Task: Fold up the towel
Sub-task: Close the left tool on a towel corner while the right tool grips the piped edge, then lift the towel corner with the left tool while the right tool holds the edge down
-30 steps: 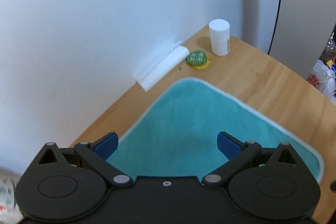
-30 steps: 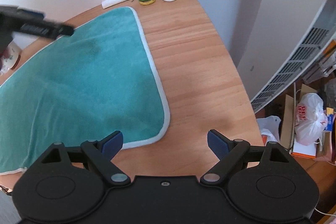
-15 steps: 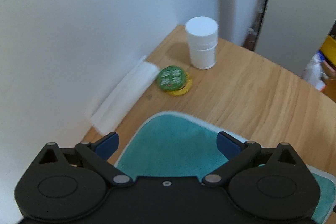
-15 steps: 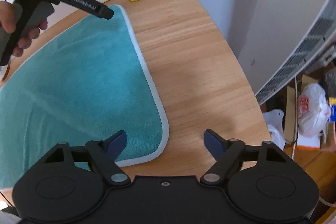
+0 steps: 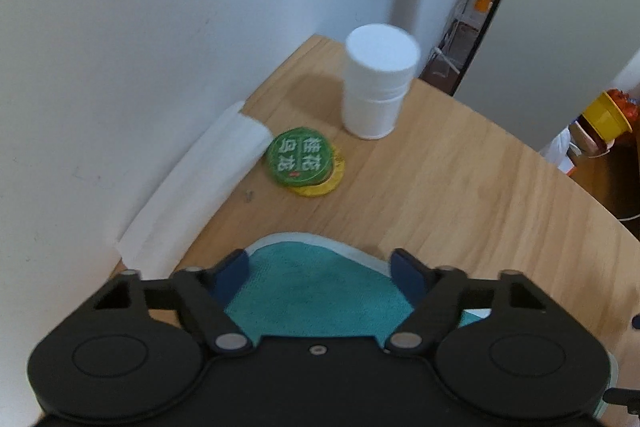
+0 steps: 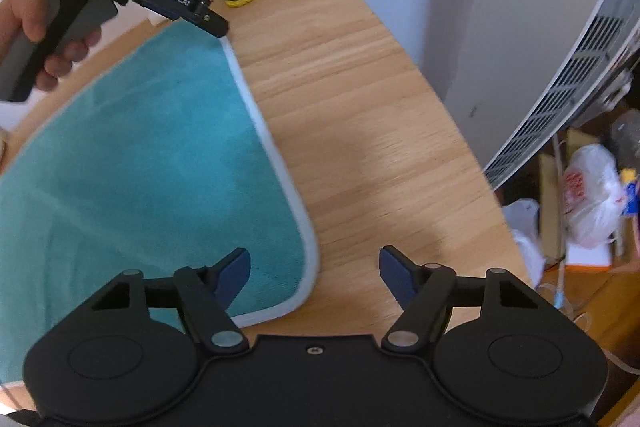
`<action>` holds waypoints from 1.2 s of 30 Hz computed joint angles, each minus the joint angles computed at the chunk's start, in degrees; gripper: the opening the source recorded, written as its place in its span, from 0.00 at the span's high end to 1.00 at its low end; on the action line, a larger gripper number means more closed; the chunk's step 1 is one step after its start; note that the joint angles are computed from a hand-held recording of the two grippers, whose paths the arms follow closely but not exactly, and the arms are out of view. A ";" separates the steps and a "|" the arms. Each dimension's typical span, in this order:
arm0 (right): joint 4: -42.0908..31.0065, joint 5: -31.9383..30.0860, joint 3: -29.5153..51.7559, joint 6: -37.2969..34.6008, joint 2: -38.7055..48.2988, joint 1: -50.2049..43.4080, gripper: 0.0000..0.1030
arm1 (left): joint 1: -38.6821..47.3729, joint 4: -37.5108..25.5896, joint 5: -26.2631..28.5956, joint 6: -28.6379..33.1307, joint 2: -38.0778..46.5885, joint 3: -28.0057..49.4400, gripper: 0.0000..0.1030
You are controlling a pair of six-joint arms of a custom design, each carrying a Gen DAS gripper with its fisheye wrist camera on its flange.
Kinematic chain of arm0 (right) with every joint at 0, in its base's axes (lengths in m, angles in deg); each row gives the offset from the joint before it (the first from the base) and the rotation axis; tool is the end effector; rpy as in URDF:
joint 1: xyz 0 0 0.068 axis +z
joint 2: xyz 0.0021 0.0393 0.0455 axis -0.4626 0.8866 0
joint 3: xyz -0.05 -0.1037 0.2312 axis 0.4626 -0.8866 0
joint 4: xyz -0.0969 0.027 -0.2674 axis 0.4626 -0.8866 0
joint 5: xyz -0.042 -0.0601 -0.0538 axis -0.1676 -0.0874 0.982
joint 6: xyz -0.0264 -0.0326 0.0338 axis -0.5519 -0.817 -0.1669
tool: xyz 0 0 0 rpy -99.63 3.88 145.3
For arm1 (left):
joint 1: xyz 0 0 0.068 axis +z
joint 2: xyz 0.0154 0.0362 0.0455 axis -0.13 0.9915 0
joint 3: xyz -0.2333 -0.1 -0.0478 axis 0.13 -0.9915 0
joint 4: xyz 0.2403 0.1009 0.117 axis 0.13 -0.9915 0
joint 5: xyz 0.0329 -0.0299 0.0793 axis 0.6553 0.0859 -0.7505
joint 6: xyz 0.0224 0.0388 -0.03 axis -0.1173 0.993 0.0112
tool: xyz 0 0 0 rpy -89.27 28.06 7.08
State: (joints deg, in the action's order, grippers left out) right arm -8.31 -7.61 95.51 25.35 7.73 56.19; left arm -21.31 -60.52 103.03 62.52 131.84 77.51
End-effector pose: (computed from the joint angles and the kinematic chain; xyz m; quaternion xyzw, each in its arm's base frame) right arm 0.0368 0.2221 0.1639 0.2585 0.9497 0.0305 0.1741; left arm 0.4055 -0.1089 0.0874 0.4750 0.8599 -0.0824 0.1676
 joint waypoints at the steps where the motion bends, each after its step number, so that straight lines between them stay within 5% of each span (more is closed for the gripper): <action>1: 1.02 -0.23 -0.71 -0.07 -0.65 -0.21 0.38 | 0.00 0.21 0.09 -0.06 0.33 0.22 0.24; 9: 2.98 0.76 -2.36 -1.25 -2.17 0.55 0.39 | -0.95 1.99 -1.52 -1.98 2.17 2.07 0.24; 16: 0.08 -0.75 3.27 -7.83 5.29 -0.54 0.40 | -1.76 0.41 -3.49 -3.54 4.01 3.96 0.24; 22: -0.95 -1.30 6.27 -12.09 8.06 -1.65 0.57 | -2.23 -0.16 -2.49 -4.92 3.98 3.92 0.48; 24: -0.60 -1.11 5.81 -11.86 7.35 -1.59 0.66 | -2.40 0.16 -2.30 -4.75 3.57 3.32 0.64; 28: 2.31 0.04 0.84 -6.63 1.44 -0.51 0.83 | -2.86 0.19 -2.37 -5.26 3.08 2.71 0.73; 30: 3.13 0.32 -0.55 -5.77 -0.31 -0.10 0.90 | -3.07 0.36 -2.68 -5.80 2.75 2.37 0.90; 36: 6.38 2.37 -6.01 1.16 -6.85 1.50 0.97 | -4.00 3.26 -3.53 -6.47 0.39 -1.49 0.93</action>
